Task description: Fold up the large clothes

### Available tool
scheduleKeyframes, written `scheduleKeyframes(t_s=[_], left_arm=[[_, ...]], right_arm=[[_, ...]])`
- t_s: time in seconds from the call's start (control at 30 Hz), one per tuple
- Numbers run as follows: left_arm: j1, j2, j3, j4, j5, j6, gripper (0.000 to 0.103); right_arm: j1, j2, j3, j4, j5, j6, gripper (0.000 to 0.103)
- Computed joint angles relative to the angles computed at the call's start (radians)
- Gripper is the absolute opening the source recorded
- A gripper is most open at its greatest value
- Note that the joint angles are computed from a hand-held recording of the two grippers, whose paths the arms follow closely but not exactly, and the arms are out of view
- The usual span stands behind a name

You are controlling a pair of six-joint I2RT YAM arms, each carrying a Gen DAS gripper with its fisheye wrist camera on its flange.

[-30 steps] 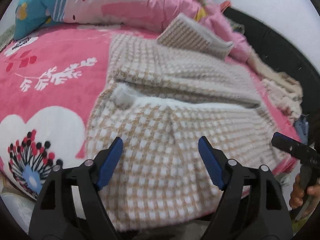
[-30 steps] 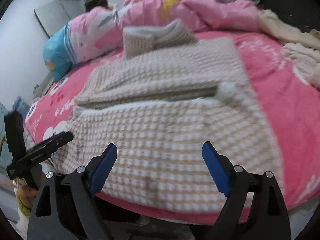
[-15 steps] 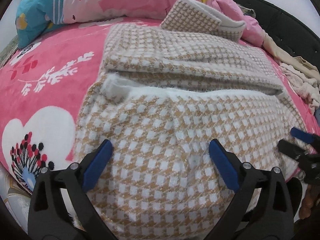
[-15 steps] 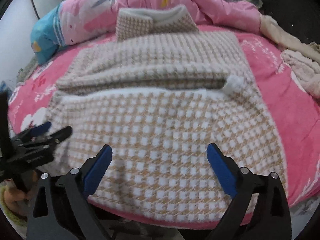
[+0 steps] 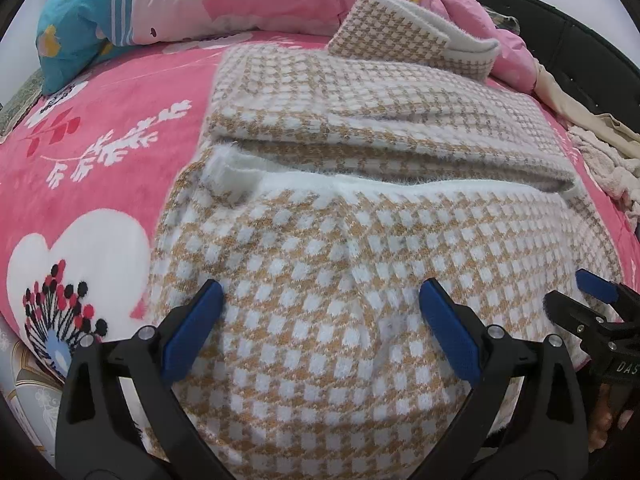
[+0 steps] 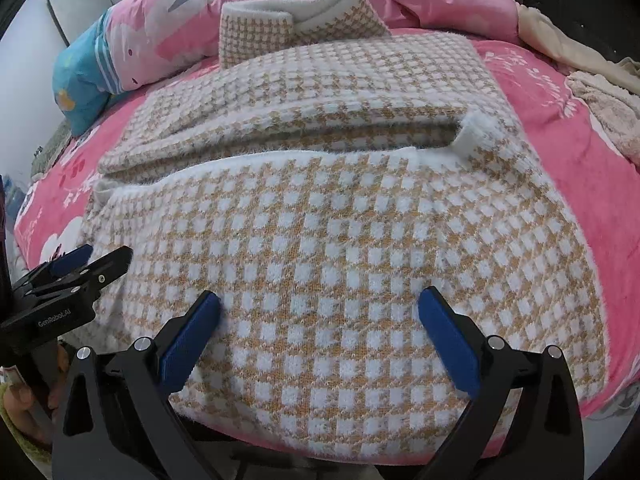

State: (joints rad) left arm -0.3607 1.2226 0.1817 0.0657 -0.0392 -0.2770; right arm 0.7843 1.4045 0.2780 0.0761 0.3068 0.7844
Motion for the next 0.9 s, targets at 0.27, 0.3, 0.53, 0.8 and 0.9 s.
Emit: scheduleKeyframes(t_s=[0.27,0.3,0.53,0.8,0.9], left_arm=[[0.001,0.009,0.001,0.006,-0.001,-0.002,0.095],[0.005,0.007,0.002,0.004,0.003,0.003,0.095],[0.005,0.018,0.002,0.014,-0.002,-0.006,0.095],[-0.021,0.014,0.009,-0.001,-0.030,-0.035,0.095],[-0.034,0.010,0.007,-0.002,-0.047,-0.047,0.095]], right_arm=[[0.007,0.021,-0.017,0.034,0.003,0.008,0.097],[0.017,0.023,-0.017,0.035,0.008,0.016,0.097],[0.038,0.019,-0.028,0.045,0.024,0.030,0.097],[0.052,-0.007,-0.037,0.031,0.020,0.040,0.097],[0.050,-0.023,-0.041,0.020,0.013,0.035,0.097]])
